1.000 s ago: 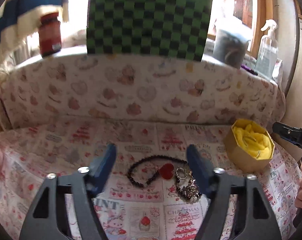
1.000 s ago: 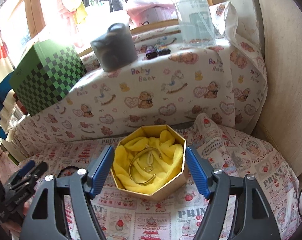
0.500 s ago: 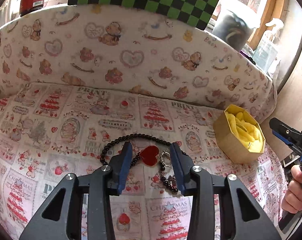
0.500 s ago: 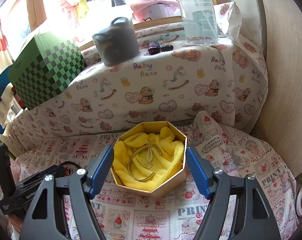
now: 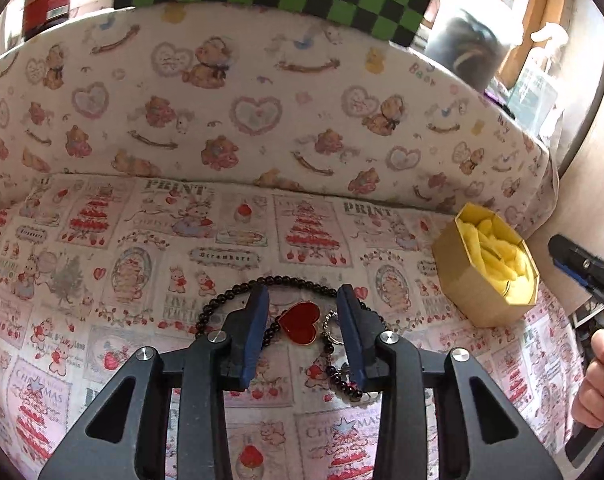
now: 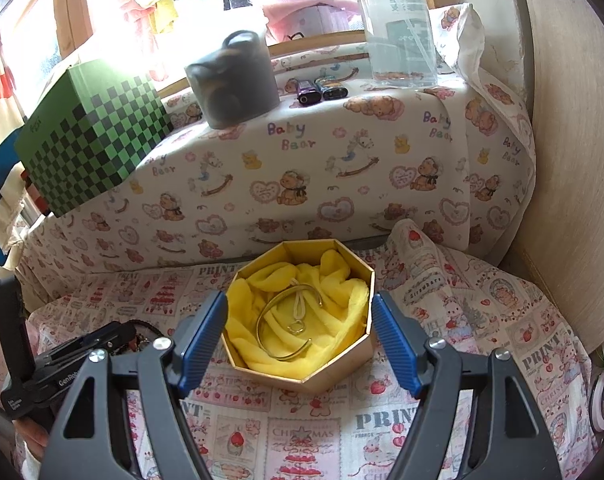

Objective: Organize jewelry

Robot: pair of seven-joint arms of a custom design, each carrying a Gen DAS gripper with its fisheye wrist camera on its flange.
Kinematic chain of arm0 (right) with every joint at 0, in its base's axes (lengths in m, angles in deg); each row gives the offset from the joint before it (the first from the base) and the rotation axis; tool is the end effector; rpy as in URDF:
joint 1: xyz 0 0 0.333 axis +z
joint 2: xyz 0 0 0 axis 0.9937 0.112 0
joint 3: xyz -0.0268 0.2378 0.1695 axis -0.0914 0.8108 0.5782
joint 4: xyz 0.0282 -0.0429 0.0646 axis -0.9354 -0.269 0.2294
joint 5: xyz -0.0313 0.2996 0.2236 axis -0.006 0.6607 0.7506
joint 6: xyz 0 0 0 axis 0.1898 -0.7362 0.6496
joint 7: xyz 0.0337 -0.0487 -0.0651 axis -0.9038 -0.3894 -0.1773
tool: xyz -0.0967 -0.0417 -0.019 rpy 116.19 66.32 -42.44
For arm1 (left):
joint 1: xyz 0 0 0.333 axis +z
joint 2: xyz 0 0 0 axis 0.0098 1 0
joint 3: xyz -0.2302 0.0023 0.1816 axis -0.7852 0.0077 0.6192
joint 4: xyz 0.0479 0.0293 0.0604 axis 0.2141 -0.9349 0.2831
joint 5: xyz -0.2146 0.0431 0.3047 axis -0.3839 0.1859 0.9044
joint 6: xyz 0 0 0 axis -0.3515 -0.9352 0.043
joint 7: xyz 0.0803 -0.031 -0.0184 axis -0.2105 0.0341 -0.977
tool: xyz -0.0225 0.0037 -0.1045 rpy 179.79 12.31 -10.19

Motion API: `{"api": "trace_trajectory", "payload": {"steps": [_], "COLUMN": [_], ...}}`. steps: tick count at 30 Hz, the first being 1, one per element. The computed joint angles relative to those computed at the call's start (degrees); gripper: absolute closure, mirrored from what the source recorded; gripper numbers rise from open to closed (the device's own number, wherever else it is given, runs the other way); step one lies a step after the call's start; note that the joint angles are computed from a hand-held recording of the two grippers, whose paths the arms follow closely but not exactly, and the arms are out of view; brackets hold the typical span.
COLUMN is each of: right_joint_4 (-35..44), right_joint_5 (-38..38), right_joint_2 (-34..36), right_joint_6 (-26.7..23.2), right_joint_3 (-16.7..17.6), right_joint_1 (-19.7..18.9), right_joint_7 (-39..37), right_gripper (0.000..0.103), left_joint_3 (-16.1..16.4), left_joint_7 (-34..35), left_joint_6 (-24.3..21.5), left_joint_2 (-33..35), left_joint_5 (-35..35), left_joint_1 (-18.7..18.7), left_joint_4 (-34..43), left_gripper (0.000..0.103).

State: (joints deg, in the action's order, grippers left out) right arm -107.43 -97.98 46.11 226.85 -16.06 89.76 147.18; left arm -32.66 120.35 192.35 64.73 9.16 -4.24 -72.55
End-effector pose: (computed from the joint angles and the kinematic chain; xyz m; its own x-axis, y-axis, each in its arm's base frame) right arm 0.5395 0.0750 0.5573 -0.2055 -0.9596 -0.1923 -0.6398 0.2804 -0.7156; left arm 0.6263 -0.1565 0.4861 -0.3283 -0.9137 0.2395 -0.7540 0.1009 -0.6490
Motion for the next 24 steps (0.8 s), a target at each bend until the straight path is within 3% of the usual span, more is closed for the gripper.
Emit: {"api": "trace_trajectory", "payload": {"steps": [4,7,10,14,19,22,24], "right_joint_4": [0.04,0.08,0.08,0.02,-0.25,-0.53,-0.63], "right_joint_5": [0.15,0.52,0.54,0.89,0.99,0.57,0.73], "right_joint_2": [0.0,0.04,0.1,0.17,0.1,-0.15,-0.38], "right_joint_6": [-0.04,-0.16,-0.14,-0.08,0.43,0.95,0.8], "right_joint_3": [-0.01,-0.08,-0.07,-0.17,-0.2,-0.01,0.21], "right_joint_1": [0.0,0.1,0.11,0.13,0.12,0.16,0.56], "right_joint_7": [-0.11,-0.57,-0.84,-1.27,-1.7,-2.08,-2.56], "right_gripper": [0.031,0.031,0.031,0.031,0.031,0.031,0.031], "left_joint_3": [1.05,0.5,0.26,-0.12,0.42,0.44,0.55], "left_joint_7": [-3.55,-3.32,-2.81,-1.12,-0.31,3.82,11.35], "left_joint_6": [-1.66,-2.39,-2.49,-0.92,5.21,9.0,8.41], "left_joint_2": [1.12,1.63,1.51,-1.25,-6.53,-9.89,-12.09], "left_joint_5": [3.87,2.52,1.35,-1.2,-2.78,-8.1,-18.05], "left_joint_1": [-0.99,-0.17,0.39,1.08,0.47,0.7,0.97], "left_joint_4": [1.34,2.08,1.99,-0.75,-5.78,-8.43,-8.88], "left_gripper": [0.073,0.082,0.082,0.082,0.082,0.082,0.082]}}
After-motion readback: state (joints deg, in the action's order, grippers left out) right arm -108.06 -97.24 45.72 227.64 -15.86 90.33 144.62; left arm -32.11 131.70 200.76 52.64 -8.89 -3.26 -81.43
